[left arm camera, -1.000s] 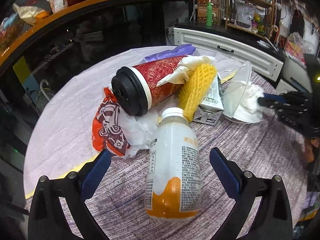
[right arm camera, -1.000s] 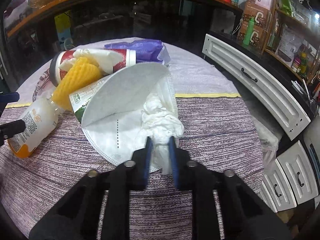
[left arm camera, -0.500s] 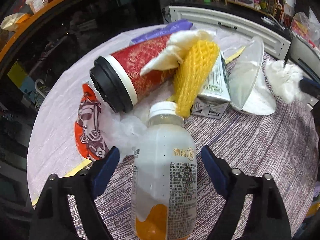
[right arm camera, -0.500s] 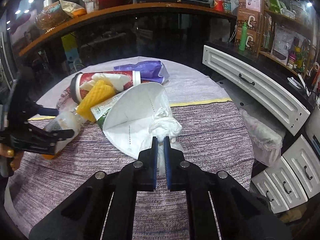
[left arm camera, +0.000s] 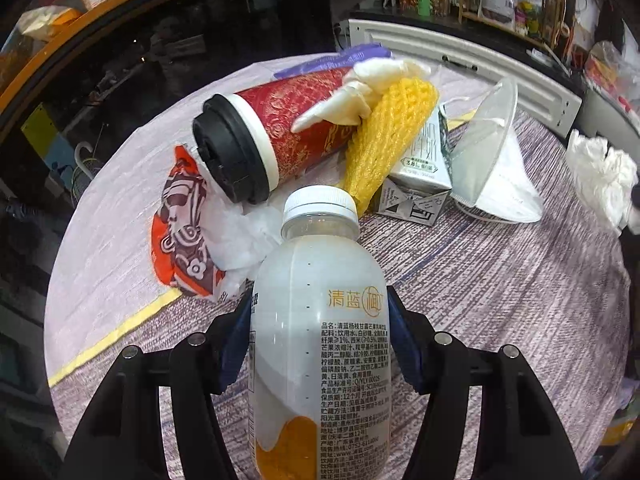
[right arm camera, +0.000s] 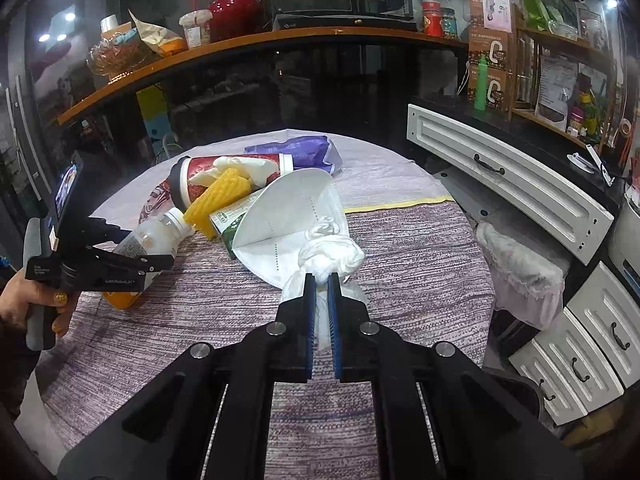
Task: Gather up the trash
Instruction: 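Carry the tissue and milk bottle over the black bin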
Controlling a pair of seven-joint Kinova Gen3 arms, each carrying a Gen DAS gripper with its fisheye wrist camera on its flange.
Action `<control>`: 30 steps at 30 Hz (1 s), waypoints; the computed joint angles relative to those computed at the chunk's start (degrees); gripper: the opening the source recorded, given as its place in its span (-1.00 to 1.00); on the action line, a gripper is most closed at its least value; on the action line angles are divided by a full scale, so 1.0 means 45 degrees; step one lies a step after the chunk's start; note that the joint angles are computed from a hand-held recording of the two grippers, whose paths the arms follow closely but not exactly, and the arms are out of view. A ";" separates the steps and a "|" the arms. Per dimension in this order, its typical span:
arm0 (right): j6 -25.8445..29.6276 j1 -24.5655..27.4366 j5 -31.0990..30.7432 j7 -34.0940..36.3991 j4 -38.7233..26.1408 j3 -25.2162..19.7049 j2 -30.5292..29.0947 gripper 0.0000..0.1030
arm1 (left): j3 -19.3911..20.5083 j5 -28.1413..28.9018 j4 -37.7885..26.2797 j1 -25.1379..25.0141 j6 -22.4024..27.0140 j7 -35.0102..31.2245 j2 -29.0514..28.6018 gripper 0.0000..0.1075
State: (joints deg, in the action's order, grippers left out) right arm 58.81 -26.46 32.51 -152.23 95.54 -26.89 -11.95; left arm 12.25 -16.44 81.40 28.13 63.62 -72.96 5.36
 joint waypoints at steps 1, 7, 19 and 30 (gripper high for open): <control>-0.0025 -0.0012 -0.0022 -0.0052 0.0073 -0.0008 -0.0102 -0.86 | -0.0050 0.0295 0.0272 -0.0101 -0.0251 0.0023 -0.0301 0.14; -0.0070 0.0247 -0.0240 -0.0358 0.0484 -0.0453 -0.0856 -0.86 | 0.0300 0.0821 0.1501 -0.0432 -0.1317 0.0680 -0.1789 0.14; 0.0274 0.1697 -0.1618 -0.0112 0.1320 -0.1713 -0.3006 -0.86 | 0.1964 0.0804 0.2473 -0.0312 -0.2755 0.1842 -0.3023 0.14; 0.1417 0.3090 -0.3697 0.0824 0.2113 -0.1723 -0.5534 -0.86 | 0.3067 0.0784 0.2444 0.0869 -0.3813 0.2431 -0.2502 0.14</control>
State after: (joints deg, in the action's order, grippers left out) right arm 65.18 -12.55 15.87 -148.53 105.05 -34.64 -36.85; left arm 26.05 -12.92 92.40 32.04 46.46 -62.02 -5.90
